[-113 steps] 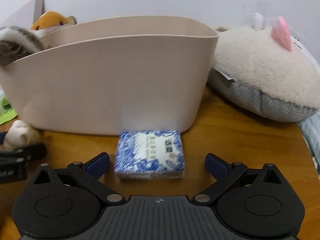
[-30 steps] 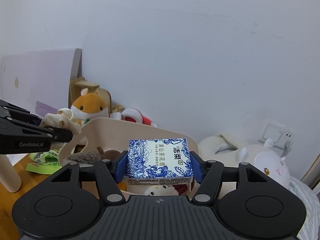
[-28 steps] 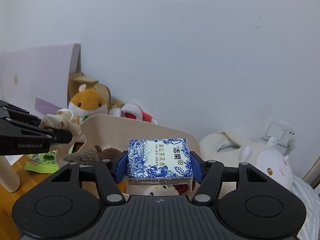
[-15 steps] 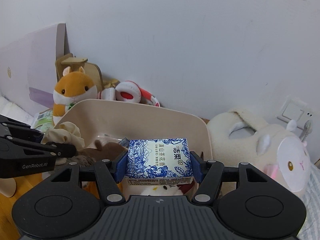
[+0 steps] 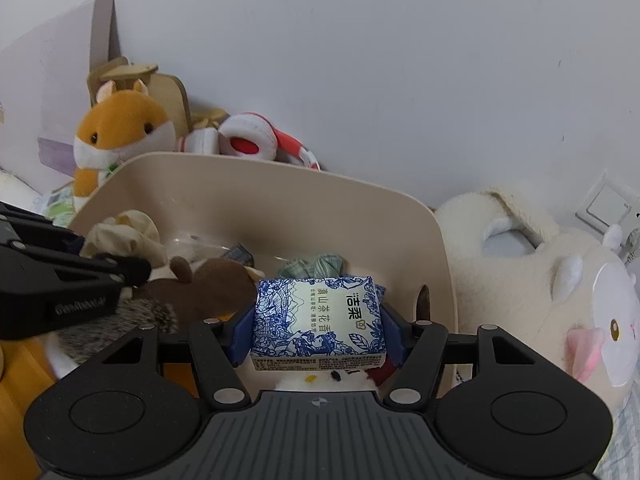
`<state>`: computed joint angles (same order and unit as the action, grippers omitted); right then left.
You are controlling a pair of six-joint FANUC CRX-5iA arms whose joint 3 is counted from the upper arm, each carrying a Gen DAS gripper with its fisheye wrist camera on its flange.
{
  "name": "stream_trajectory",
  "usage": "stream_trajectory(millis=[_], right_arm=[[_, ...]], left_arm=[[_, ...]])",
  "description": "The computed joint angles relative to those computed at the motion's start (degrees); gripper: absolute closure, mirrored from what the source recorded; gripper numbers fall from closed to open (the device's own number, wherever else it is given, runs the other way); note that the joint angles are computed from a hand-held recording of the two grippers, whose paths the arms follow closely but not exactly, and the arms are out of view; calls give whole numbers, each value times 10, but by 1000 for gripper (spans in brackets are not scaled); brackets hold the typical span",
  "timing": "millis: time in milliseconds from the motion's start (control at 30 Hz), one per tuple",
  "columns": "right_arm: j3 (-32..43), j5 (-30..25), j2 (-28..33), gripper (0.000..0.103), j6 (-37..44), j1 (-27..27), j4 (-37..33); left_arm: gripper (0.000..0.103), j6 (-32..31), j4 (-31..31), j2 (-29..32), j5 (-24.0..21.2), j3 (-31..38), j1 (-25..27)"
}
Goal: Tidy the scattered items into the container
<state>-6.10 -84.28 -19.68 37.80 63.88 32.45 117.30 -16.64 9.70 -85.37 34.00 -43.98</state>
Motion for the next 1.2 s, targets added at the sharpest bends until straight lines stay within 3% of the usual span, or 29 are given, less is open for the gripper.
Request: stream_trajectory(millis=[167,267,433,500,567,867,1200], right_arm=[[-5,2,-1,42,-4,-6,-8],[-6,-1,-1,42,-2,-6,-10],[-16,-3,-7,26,-16,2,-2],[-17,-6,-11,20,-20,9,6],[-17,-9,-15,13,-27,17,15],[-17,-30,-33,4,-53,57,48],[-23,-73,-62,0,-114,124,92]], left_arm=[[78,5,0,-4,4,-10,4],[70,10,-8,-6,3,-11,1],[48,8,-10,-13,2,-12,2],[35,14,-5,-19,6,-16,4],[32,20,-3,-26,11,-21,5],[23,29,-35,-43,6,-12,-18],[22,40,-76,-58,-18,3,-60]])
